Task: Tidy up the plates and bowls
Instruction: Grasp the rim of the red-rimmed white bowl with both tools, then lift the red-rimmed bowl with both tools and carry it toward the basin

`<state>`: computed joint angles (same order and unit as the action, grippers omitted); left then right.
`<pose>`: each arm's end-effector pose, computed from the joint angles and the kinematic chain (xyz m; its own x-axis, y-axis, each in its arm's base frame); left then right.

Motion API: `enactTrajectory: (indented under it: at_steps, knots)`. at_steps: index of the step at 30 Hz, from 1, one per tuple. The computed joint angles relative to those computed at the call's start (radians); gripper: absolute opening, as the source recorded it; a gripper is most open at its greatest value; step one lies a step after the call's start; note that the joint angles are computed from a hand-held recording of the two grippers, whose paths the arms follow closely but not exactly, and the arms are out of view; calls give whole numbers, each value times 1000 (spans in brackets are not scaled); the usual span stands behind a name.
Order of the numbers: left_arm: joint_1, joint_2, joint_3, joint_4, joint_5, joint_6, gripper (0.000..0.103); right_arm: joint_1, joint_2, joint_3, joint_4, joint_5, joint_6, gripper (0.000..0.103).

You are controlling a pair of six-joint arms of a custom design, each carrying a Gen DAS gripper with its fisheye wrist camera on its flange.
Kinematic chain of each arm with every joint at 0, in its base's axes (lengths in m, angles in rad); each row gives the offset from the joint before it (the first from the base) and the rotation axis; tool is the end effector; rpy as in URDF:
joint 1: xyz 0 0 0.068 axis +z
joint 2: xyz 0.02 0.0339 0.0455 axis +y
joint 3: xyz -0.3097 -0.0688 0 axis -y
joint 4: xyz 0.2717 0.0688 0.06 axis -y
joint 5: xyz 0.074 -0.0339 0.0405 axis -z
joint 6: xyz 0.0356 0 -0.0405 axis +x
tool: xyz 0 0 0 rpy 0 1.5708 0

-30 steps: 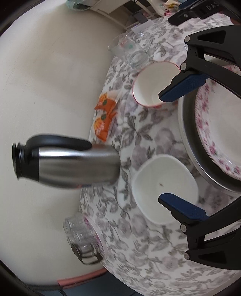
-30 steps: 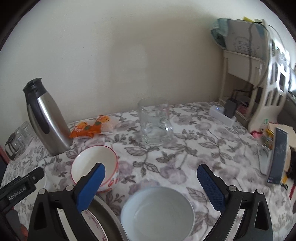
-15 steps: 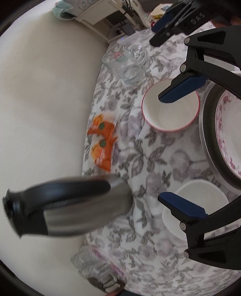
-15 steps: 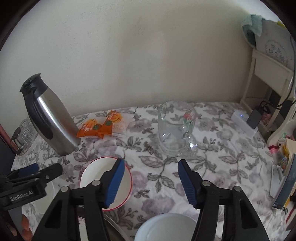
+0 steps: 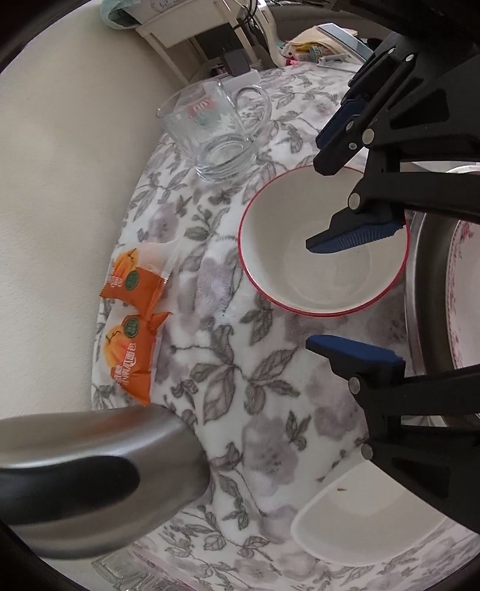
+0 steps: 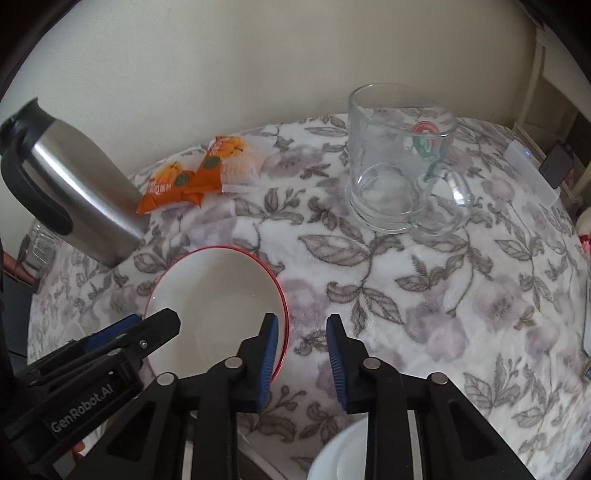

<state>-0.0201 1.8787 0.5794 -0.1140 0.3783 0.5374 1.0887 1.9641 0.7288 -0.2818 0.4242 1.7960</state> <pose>0.2610 -0.0184 0.0572 -0.8090 0.4921 -0.3215 0.5713 0.7870 -0.2331 0.1477 0.2506 0.0565 -0.6737 0.6285 -0.3886 0.6293 0.7637 0.1441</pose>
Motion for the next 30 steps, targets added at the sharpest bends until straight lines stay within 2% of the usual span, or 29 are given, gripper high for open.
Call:
enactTrajectory:
  at_steps: [2,6,12,16,25,30]
  knots:
    - [-9,20,0,25,-14,-7,36,-9,19,-3,32,-15,-16,20]
    - [-17,73,14,45,-21,-15,23,-27,47,-24,120,-35,-31,18]
    - [-20,123,29,65,-42,-14,13,-50,79,-21,176,-68,-71,14]
    - [8,135,39,48,-11,10,9,-44,81,-13,173,-62,-72,13]
    - [3,112,5,105,7,40,9,-29,69,-25,179,-8,-67,13]
    - [24,75,-2,97,45,48,9,-7,42,4,100,48,-61,13]
